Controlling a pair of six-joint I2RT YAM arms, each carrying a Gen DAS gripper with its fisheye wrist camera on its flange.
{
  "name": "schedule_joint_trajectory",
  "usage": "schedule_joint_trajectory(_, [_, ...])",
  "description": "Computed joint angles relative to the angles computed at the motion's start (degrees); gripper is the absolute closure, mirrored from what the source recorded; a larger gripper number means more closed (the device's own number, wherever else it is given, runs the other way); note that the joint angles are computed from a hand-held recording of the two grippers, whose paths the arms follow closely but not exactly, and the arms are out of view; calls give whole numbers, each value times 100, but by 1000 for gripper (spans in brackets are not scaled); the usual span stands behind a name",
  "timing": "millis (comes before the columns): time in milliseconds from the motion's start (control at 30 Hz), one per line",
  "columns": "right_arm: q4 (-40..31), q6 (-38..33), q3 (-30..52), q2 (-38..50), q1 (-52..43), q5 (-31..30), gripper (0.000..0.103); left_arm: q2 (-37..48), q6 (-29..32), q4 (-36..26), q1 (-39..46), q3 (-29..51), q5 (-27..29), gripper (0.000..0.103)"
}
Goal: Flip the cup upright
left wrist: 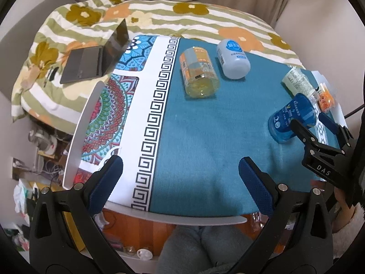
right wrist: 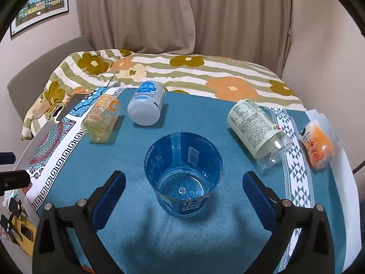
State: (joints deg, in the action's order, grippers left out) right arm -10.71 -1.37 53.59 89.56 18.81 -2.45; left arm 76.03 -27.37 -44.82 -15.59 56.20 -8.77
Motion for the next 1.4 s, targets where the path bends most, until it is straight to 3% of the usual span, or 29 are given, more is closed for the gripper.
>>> schedule_joint_trajectory(200, [-685,-193,134,-632,-102,-104,1,-472,-394,-386,-396,273,-274,0])
schedule_joint_trajectory(433, [-2559,-505,912,-1732,-664,-506,1,-657,-883,-1027,-1160,1245,-949,0])
schedule_joint_trajectory(700, [-4273,-613,2068,-1845,-1439,-607,1,-418,-1146,-1568,-2137,2253,-1860,0])
schedule_joint_trajectory(900, [-4453,-421,2083,-2095,-1791,-606,1,-310,-1210,-1744,-2600,2454,-2345,0])
schedule_joint_trajectory(1400, [-4408,-399,1982,-2345,-1716,-329,1,-316,-1192,-1610,-2894,2454,-2650,0])
